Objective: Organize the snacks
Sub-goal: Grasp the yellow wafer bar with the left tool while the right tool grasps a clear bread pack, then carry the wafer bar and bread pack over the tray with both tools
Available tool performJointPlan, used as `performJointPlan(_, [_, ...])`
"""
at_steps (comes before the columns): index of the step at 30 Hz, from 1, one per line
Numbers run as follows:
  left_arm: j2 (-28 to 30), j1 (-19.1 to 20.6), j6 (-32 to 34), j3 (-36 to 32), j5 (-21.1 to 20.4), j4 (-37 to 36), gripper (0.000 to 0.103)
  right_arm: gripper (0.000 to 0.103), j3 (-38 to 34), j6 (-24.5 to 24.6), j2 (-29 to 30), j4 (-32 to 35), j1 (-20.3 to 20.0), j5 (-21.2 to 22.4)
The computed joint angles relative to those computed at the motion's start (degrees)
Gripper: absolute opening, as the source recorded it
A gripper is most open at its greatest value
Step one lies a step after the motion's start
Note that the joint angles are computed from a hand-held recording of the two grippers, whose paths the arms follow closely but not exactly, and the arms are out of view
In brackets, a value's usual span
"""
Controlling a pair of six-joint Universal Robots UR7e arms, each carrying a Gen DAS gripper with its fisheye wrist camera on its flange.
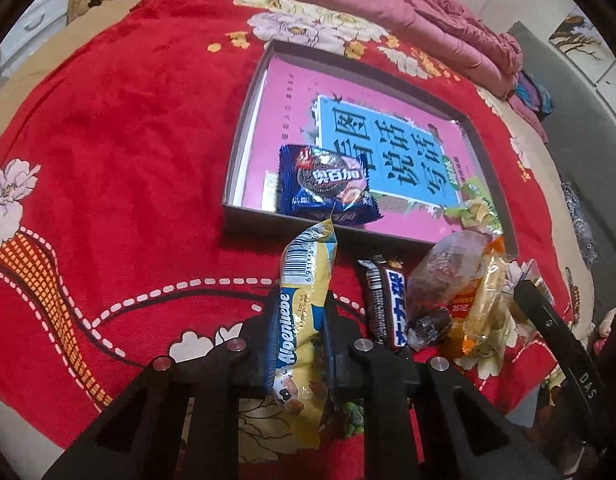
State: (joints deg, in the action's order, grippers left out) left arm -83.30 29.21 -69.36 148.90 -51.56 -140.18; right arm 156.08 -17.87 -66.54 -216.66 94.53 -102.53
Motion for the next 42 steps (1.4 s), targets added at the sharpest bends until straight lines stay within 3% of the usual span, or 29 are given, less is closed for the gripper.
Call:
performJointPlan(14, [-3.82, -6.93, -2.79, 0.95, 6.43, 1.14, 0.018, 0.045, 0.12, -1.64, 0.00, -2.51, 0.71, 0.79])
performJointPlan(42, [-0.96, -6.42, 0.71, -0.78, 8.53, -4.22, 0.018, 0.045, 0.05, -1.95, -1.31, -5.52, -1.85, 1.47])
